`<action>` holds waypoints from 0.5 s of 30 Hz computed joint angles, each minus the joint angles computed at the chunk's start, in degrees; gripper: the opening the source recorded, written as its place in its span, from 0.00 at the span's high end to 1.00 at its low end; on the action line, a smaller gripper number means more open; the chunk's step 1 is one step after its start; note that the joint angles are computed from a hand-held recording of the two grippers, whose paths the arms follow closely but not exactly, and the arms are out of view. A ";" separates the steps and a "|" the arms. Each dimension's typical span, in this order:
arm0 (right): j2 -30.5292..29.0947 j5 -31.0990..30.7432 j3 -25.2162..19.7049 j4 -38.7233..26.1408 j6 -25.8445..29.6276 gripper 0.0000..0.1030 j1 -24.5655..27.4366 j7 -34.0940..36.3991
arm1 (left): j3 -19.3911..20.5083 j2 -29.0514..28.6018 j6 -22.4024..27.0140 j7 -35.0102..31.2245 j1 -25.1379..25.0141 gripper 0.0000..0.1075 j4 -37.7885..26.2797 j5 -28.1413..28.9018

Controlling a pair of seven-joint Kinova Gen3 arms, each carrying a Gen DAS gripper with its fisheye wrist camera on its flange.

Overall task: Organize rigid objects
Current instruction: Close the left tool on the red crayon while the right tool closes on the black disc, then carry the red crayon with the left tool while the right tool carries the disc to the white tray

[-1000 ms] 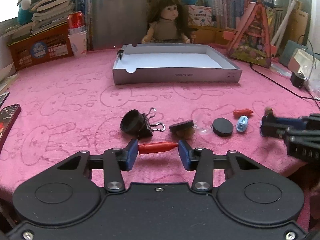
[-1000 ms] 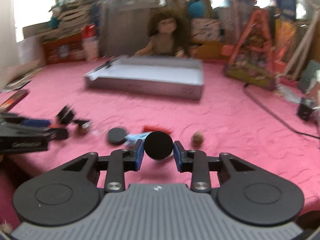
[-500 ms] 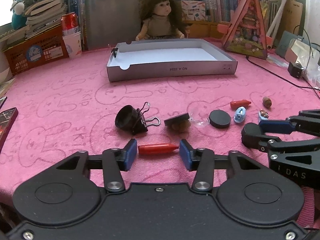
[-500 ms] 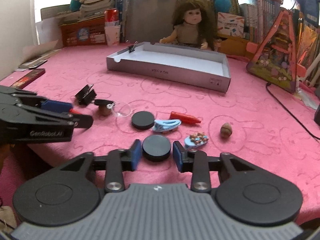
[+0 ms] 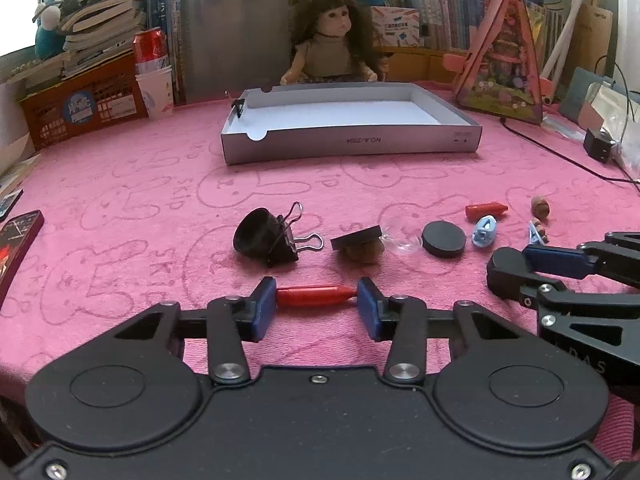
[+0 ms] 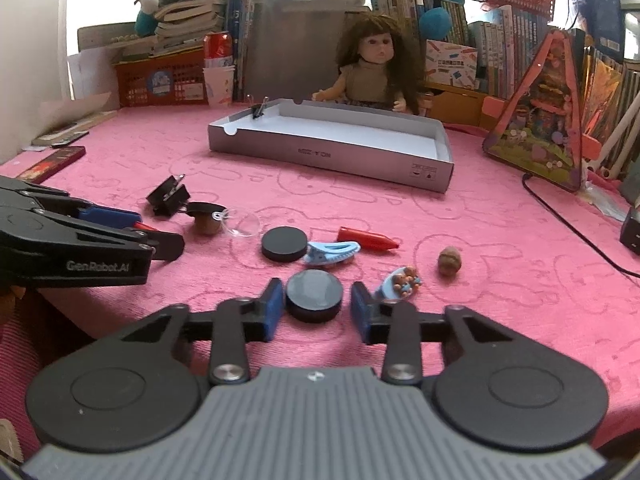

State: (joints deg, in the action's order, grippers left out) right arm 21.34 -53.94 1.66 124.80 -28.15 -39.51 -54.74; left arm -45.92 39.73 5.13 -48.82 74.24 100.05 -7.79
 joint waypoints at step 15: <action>-0.88 -0.43 1.46 -3.70 3.79 0.64 1.87 -1.17 | 4.03 -2.23 1.19 -2.32 -5.39 0.61 -3.38 0.66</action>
State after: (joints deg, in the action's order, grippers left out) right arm 20.47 -54.37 3.12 121.11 -24.36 -37.64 -55.92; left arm -41.90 37.51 6.32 -51.14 68.85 96.67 -7.13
